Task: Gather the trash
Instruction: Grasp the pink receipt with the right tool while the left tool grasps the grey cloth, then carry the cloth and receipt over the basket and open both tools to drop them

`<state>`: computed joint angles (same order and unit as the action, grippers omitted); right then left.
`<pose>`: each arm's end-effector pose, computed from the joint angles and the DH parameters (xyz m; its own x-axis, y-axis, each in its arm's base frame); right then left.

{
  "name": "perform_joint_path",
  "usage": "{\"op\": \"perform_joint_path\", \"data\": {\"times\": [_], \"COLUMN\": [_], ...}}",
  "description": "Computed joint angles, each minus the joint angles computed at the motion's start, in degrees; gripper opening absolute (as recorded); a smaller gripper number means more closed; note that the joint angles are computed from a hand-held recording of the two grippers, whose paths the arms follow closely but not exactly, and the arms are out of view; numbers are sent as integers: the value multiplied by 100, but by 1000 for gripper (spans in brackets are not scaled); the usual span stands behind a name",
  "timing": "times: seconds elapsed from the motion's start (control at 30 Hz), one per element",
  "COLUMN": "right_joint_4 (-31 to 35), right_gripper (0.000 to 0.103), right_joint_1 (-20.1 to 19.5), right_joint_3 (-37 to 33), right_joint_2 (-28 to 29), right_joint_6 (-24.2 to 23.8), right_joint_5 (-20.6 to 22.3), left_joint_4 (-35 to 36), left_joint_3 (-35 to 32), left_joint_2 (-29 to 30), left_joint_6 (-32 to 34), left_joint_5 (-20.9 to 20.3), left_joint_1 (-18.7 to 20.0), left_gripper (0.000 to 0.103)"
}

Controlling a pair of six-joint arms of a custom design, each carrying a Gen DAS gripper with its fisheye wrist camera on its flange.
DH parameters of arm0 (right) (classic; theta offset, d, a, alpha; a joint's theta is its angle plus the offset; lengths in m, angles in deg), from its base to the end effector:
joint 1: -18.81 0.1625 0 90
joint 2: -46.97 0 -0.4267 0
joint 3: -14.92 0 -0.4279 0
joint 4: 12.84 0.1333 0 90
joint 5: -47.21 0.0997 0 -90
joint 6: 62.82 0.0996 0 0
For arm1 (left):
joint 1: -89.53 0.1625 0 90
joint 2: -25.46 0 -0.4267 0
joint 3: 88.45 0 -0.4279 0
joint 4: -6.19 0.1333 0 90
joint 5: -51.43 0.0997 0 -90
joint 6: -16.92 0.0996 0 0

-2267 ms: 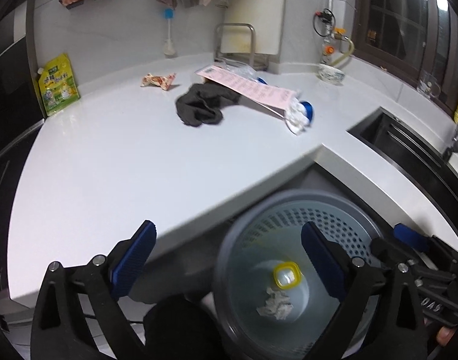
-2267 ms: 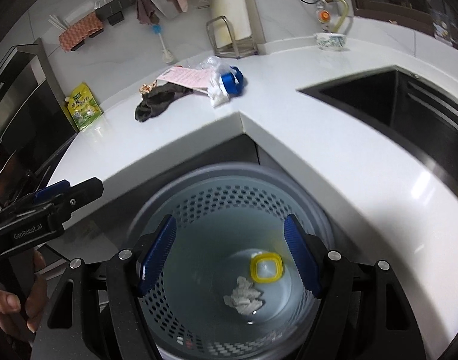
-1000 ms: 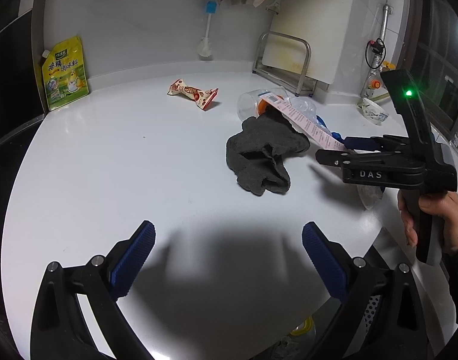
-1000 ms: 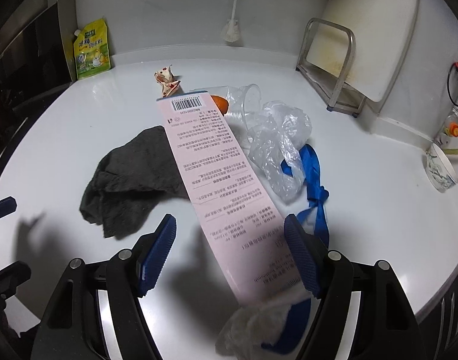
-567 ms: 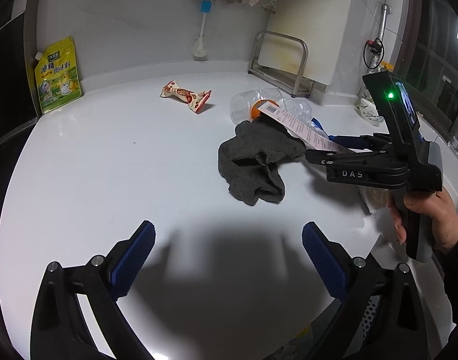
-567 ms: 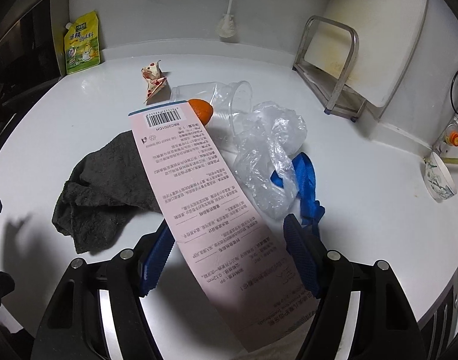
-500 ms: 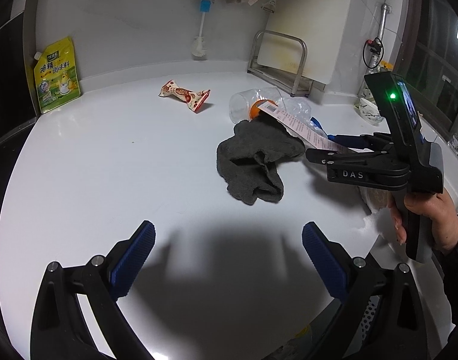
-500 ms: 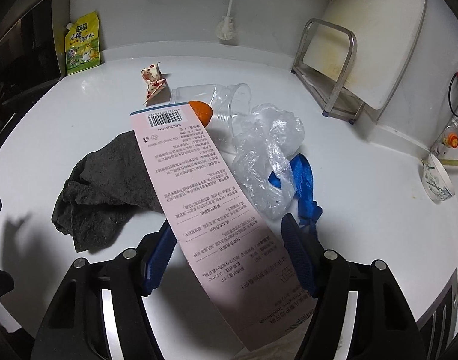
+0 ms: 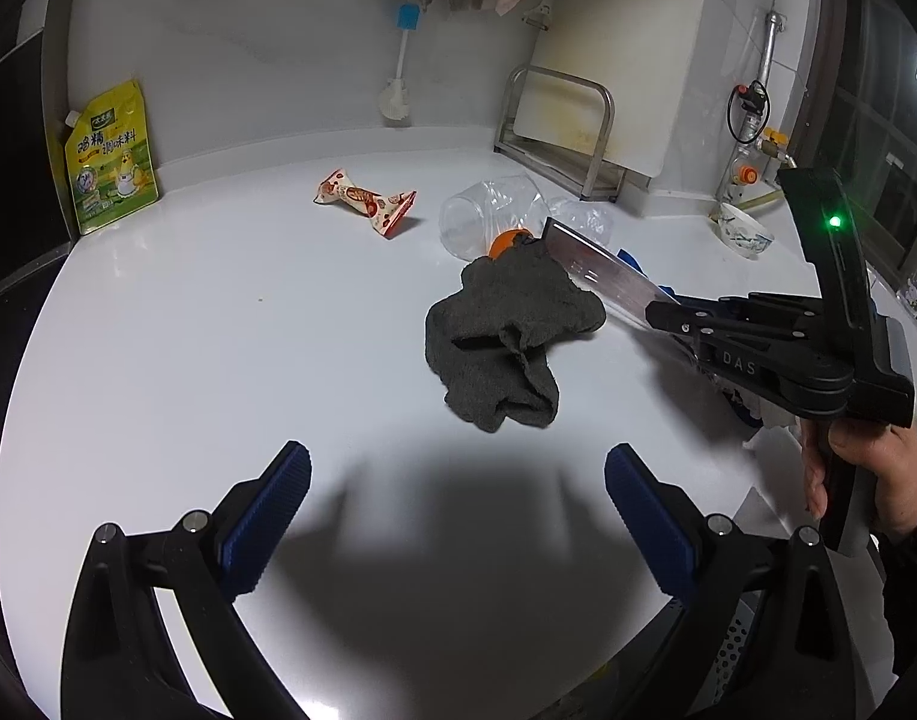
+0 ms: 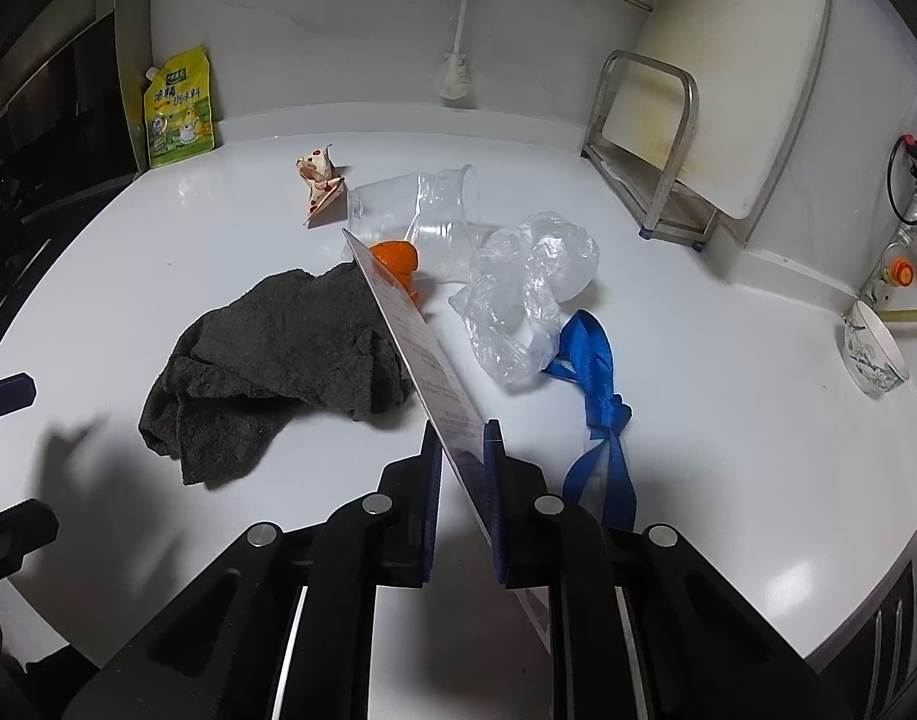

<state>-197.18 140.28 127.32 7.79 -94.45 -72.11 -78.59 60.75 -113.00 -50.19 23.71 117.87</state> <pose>0.3741 -0.4494 -0.0227 -0.4562 -0.6767 0.5779 -0.8529 0.5176 -0.0672 -0.0569 -0.2823 0.2938 -0.7821 -0.2163 -0.5844 0.3231 0.6611 -0.6771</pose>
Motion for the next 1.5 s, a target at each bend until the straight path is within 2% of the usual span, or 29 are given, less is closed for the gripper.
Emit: {"op": "perform_joint_path", "data": {"times": [0.13,0.27,0.57,0.67,0.83,1.1,1.23,1.3,1.33,1.37,1.4,1.5], "right_joint_4": [-270,-465,-919,-1268,-1579,-1535,-1530,-1539,-1558,-1584,-1597,-1644], "right_gripper": [9,4,2,2,2,2,2,2,2,2,2,2], "right_joint_1": [0,-57,-386,-553,-700,-817,-872,-869,-861,-855,-845,-834], "right_joint_3": [124,310,752,887,952,1262,1472,1558,1596,1645,1675,1759], "right_joint_2": [-74,-301,-827,-1025,-1247,-1538,-1676,-1719,-1731,-1742,-1747,-1745], "right_joint_6": [1,194,741,1048,1319,1311,1316,1336,1330,1318,1312,1316], "right_joint_5": [113,430,1226,1623,1984,2123,2243,2298,2314,2347,2357,2399], "left_joint_4": [-53,-375,-2463,-3187,-4322,-5440,-5763,-5847,-5827,-5776,-5771,-5694], "left_joint_3": [-18,-27,-27,-36,-116,-406,-614,-709,-750,-777,-769,-707], "left_joint_2": [77,186,953,1315,1974,2980,3481,3687,3739,3775,3796,3730], "left_joint_6": [20,256,1695,2174,2844,3570,3765,3773,3751,3707,3690,3611], "left_joint_5": [-18,20,111,121,-28,-312,-286,-305,-356,-371,-325,-232], "left_joint_1": [24,110,612,791,1196,1832,2069,2187,2240,2271,2262,2187], "left_gripper": [97,97,97,97,97,97,97,93,84,78,76,56]}}
